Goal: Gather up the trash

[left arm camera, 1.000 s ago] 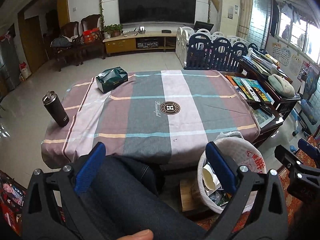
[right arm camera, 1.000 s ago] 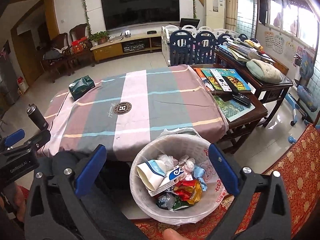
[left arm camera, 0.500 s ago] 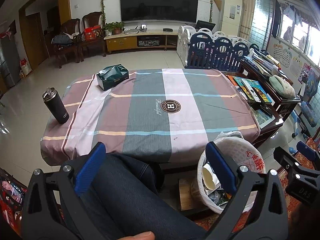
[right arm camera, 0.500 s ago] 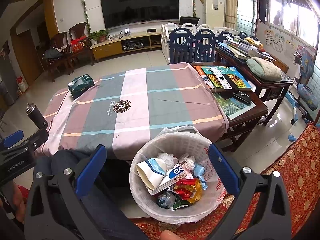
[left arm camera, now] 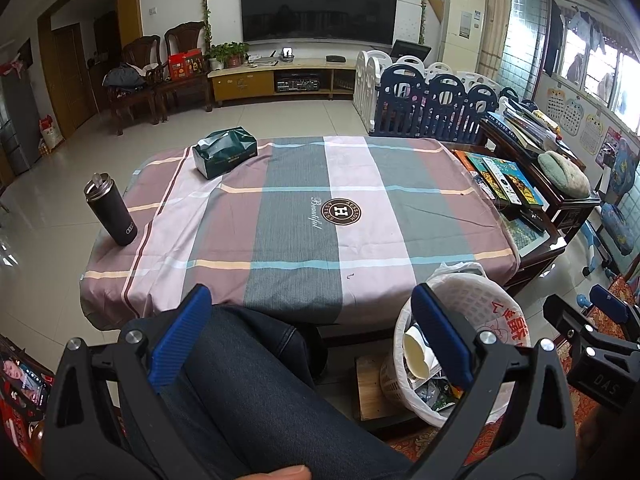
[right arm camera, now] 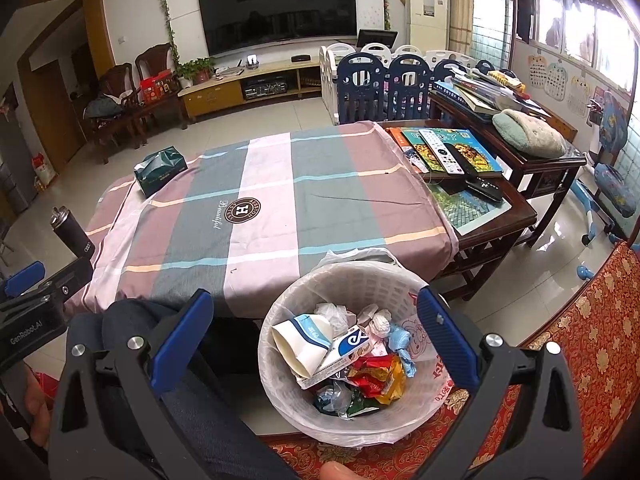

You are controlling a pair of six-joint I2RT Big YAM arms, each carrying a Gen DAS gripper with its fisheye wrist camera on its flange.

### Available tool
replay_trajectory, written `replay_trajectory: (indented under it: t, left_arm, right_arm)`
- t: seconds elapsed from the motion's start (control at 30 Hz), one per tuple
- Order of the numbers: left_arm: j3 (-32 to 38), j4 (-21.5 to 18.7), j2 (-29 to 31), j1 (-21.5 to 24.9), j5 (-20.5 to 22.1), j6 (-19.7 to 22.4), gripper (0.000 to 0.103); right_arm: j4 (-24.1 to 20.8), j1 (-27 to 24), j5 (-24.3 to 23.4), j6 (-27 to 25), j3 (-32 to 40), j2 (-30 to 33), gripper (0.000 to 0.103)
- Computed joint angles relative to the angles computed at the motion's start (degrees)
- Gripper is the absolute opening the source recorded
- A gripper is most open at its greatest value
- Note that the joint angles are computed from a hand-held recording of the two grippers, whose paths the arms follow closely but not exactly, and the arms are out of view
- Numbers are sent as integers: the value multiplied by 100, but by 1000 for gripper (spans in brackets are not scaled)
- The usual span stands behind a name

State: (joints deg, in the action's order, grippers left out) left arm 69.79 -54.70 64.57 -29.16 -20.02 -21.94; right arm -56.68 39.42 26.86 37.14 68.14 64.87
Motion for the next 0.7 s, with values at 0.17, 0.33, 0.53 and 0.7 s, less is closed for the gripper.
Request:
replay_trajectory:
  t: [0.17,0.33,0.53,0.7]
  left_arm:
    - [-17,7,-4,1,8,6,100]
    - [-33,-2,2,-9,3,-15,100]
    - [-66,-3,-8,-20,11,-46,100]
    - [-88,-13,-14,40,63,-80,100]
  right_arm:
    - [18,-14,-34,32,-33,15,99]
    - [58,-50,-124,59,-66,6,99]
    - [58,-77,-159,62,-70,21,99]
    - [51,-80,-167,73,-11,83,99]
